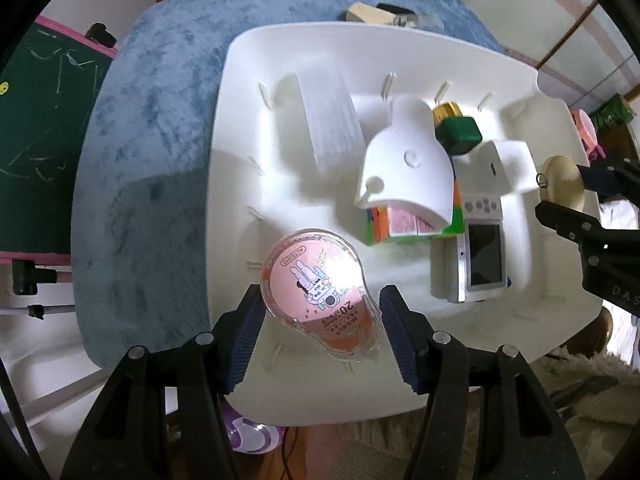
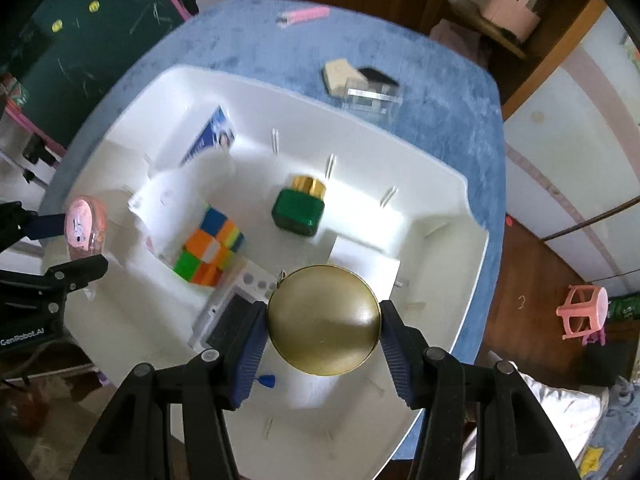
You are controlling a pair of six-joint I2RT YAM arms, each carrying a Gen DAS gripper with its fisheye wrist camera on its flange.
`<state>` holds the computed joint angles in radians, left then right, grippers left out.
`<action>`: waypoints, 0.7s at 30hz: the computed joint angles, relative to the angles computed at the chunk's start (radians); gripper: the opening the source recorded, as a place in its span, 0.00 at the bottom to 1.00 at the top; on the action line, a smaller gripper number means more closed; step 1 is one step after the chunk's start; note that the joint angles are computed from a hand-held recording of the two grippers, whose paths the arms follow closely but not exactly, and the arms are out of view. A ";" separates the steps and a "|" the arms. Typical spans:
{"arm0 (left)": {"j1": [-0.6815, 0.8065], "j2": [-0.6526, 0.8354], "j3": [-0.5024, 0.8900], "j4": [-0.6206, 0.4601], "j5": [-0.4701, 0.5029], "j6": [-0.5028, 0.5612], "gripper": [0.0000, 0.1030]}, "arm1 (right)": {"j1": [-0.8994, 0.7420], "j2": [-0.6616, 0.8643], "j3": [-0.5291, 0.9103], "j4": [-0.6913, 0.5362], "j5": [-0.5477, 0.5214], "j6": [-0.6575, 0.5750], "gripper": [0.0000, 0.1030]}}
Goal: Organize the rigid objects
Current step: 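Carry the gold compact and pink tape dispenser into the tray and open both tools, then withdraw both open tools from the tray toward the remaining table items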
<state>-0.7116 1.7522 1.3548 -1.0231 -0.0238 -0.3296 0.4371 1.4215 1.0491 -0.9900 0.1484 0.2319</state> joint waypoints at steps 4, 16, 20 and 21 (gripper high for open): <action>0.006 0.020 0.010 -0.022 0.020 0.007 0.61 | 0.004 0.024 -0.011 -0.001 -0.006 -0.004 0.54; 0.038 0.023 0.045 -0.073 0.065 0.027 0.69 | 0.009 0.014 -0.016 -0.016 -0.029 0.008 0.65; 0.035 0.010 0.080 -0.092 0.054 0.041 0.69 | -0.007 -0.003 -0.007 -0.019 -0.038 0.002 0.65; 0.034 0.011 0.097 -0.100 0.050 0.044 0.69 | -0.011 -0.005 -0.004 -0.021 -0.037 0.001 0.65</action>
